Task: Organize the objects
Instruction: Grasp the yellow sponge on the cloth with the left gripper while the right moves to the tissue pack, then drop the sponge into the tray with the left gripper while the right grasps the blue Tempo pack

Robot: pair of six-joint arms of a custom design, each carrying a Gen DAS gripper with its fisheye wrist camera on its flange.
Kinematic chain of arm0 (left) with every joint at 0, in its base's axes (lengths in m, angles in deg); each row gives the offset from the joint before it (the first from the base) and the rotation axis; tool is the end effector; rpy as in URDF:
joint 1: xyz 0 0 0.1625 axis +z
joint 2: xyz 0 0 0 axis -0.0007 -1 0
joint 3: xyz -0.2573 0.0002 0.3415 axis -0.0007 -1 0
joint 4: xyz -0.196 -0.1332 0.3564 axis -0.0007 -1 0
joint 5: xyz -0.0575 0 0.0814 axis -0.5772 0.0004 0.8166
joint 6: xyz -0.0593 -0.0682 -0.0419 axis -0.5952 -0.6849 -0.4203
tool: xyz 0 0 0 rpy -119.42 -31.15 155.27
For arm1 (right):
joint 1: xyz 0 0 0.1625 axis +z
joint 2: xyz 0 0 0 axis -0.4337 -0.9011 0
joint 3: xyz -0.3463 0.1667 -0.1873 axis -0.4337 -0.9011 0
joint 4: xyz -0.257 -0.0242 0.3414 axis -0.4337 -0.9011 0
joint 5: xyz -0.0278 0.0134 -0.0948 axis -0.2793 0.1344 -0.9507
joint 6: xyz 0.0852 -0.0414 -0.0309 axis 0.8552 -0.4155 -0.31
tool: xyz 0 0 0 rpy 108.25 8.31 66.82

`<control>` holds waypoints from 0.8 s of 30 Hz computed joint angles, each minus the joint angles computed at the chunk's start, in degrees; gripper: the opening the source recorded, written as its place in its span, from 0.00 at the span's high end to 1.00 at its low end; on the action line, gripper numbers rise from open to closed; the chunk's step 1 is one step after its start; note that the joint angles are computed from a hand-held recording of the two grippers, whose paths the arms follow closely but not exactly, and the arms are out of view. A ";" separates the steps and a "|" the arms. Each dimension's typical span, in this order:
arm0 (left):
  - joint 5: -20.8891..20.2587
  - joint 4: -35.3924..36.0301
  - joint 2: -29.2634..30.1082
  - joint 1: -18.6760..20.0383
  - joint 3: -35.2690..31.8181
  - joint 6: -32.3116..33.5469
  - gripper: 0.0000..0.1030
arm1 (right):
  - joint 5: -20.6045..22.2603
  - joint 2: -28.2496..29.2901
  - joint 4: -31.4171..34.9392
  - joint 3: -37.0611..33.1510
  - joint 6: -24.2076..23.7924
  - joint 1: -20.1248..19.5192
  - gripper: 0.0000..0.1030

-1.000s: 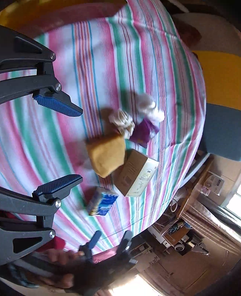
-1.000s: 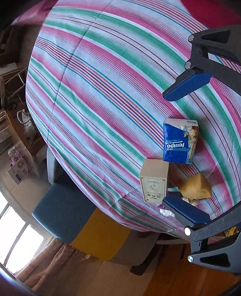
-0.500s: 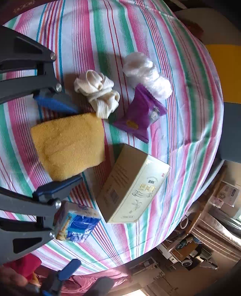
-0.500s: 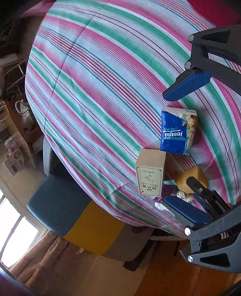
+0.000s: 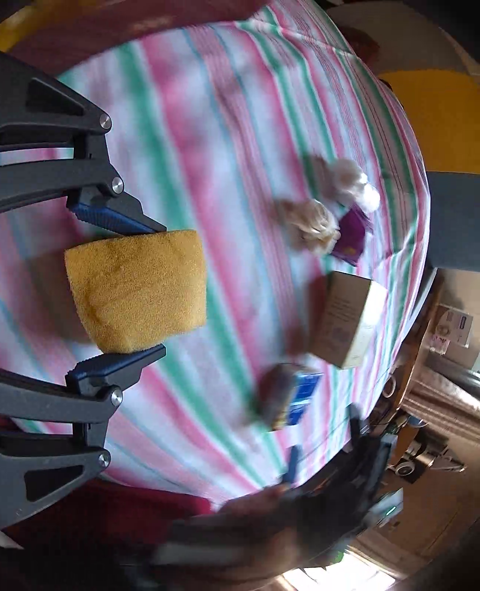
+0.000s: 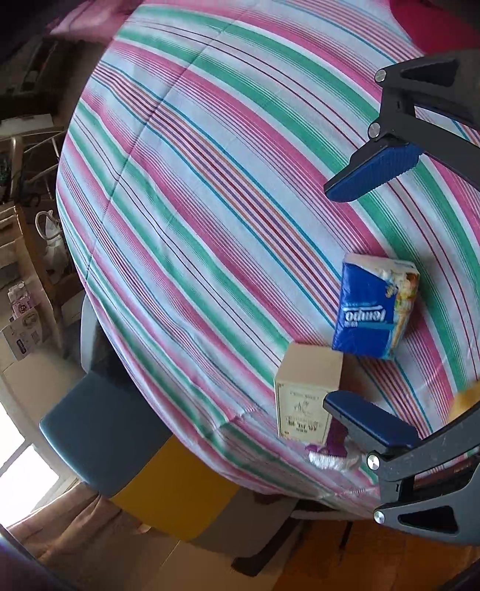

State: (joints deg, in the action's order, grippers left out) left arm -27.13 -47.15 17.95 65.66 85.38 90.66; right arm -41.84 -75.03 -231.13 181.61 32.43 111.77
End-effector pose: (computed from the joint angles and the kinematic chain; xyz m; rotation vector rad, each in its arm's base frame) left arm -0.1625 -0.7486 0.0371 1.3131 2.5419 0.0558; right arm 0.0213 -0.6671 0.2101 -0.9659 -2.1207 1.2649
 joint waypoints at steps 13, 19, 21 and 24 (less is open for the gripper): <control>-2.44 -1.62 -2.22 1.61 2.61 -0.43 0.44 | 10.21 1.91 16.51 -5.93 -10.39 -1.72 0.00; -2.61 -2.21 -2.38 1.69 3.03 -0.45 0.42 | 10.21 3.43 19.97 -7.49 -15.51 -0.10 0.11; -2.67 -2.30 -2.41 1.68 3.12 -0.48 0.42 | 7.63 4.17 21.19 -8.32 -15.73 0.12 0.11; -2.80 -2.40 -2.51 1.71 3.25 -0.59 0.42 | 5.30 4.81 20.53 -8.65 -16.86 0.64 0.12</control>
